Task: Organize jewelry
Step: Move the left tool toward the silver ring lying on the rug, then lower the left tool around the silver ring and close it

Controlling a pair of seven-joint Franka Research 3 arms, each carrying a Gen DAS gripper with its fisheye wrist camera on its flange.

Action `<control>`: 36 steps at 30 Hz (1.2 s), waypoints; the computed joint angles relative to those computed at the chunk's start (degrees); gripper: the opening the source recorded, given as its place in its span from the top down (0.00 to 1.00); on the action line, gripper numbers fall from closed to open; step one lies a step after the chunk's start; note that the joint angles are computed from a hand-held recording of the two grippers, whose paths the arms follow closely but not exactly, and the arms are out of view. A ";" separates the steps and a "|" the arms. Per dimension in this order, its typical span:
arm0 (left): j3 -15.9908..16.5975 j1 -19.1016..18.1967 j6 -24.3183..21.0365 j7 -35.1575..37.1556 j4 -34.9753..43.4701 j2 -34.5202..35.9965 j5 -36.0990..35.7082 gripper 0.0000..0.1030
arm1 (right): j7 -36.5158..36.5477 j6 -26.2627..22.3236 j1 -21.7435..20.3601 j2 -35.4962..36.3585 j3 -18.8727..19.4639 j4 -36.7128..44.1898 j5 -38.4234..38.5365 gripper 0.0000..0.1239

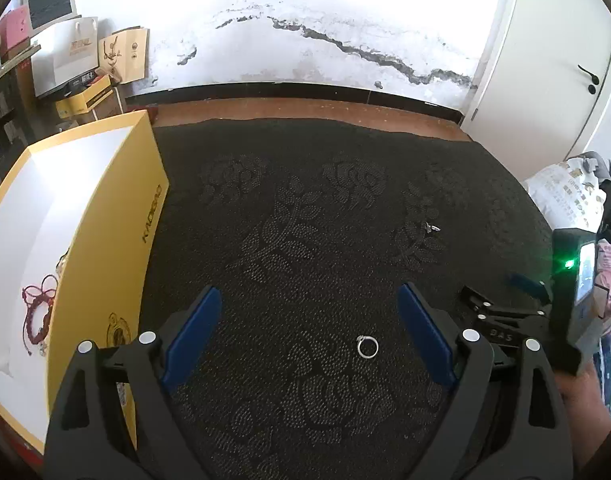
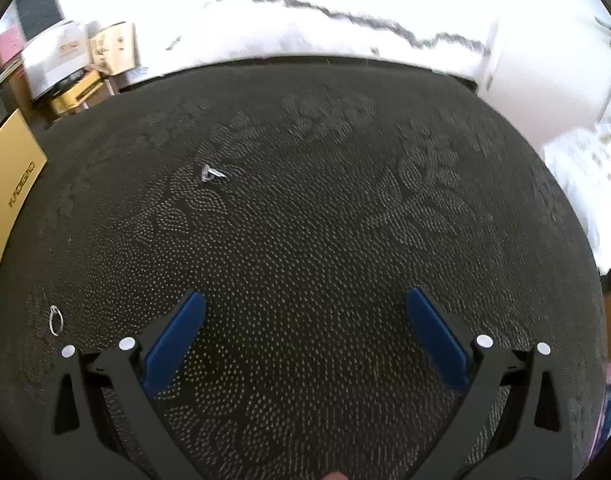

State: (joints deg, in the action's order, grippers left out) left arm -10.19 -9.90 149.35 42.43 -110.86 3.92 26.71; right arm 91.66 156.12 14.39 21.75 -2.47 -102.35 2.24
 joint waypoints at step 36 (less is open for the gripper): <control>-0.42 -4.89 -6.49 -4.62 5.63 7.80 5.14 0.15 | 2.71 3.51 -1.21 -17.59 3.03 -11.28 -8.62 0.21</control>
State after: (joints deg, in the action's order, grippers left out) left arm -10.62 -14.79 142.86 37.82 -105.23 11.72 31.85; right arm 94.37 159.63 13.19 4.16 0.56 -113.63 -6.38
